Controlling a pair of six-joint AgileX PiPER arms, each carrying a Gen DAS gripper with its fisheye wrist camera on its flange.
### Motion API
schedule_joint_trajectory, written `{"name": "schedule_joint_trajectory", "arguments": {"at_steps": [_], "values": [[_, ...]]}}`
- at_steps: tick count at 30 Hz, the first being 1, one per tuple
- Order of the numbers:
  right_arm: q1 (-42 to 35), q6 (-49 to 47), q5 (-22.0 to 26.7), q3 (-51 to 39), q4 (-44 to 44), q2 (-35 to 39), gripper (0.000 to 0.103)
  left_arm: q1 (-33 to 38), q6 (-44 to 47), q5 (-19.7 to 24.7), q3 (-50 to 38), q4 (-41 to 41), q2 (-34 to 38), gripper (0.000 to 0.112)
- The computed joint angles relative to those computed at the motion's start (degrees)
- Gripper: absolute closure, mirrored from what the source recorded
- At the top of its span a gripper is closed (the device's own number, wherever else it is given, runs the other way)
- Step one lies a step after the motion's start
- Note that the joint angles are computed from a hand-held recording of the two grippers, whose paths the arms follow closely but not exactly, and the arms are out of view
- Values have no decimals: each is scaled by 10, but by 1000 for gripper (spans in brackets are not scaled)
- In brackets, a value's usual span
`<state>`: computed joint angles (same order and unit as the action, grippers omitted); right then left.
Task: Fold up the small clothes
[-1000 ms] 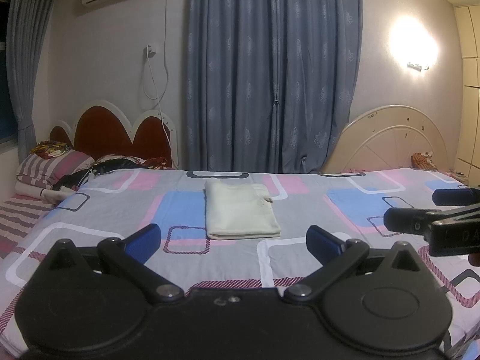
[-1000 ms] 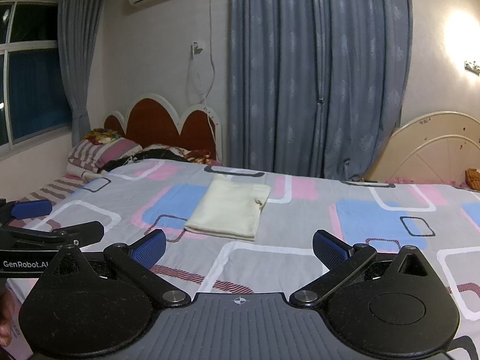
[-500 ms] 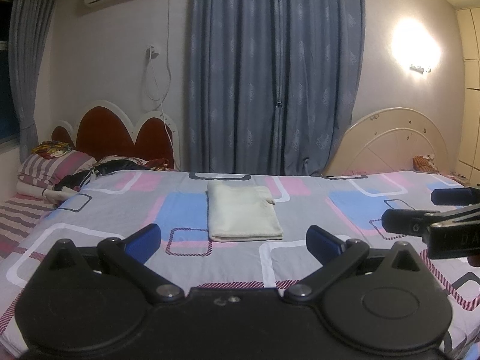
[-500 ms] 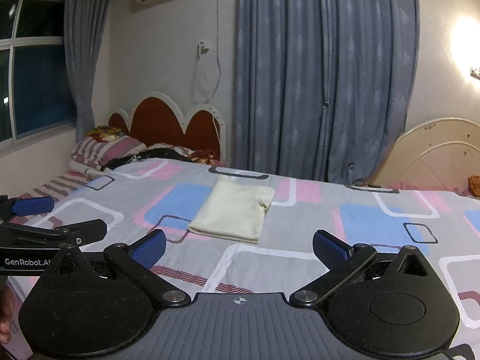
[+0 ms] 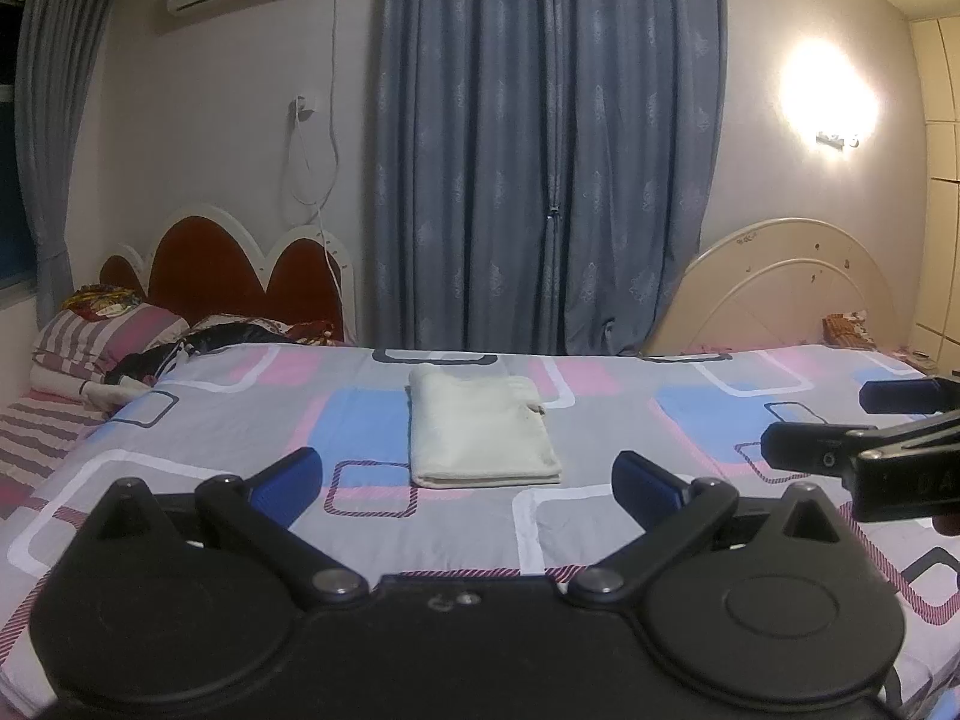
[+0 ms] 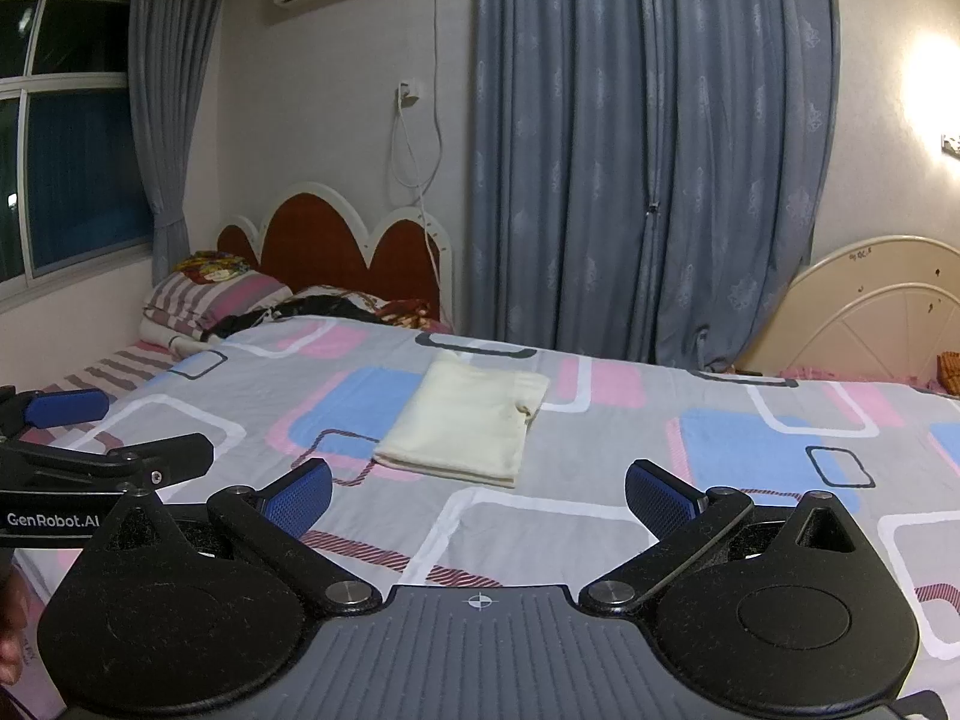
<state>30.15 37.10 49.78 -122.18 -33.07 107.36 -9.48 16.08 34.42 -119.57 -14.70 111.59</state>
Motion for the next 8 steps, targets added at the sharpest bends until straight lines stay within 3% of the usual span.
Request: {"name": "schedule_joint_trajectory", "arguments": {"at_steps": [8], "values": [[-6, -6, -10, 10, 9, -4, 0, 5, 18, -1, 4, -15, -4, 10]]}}
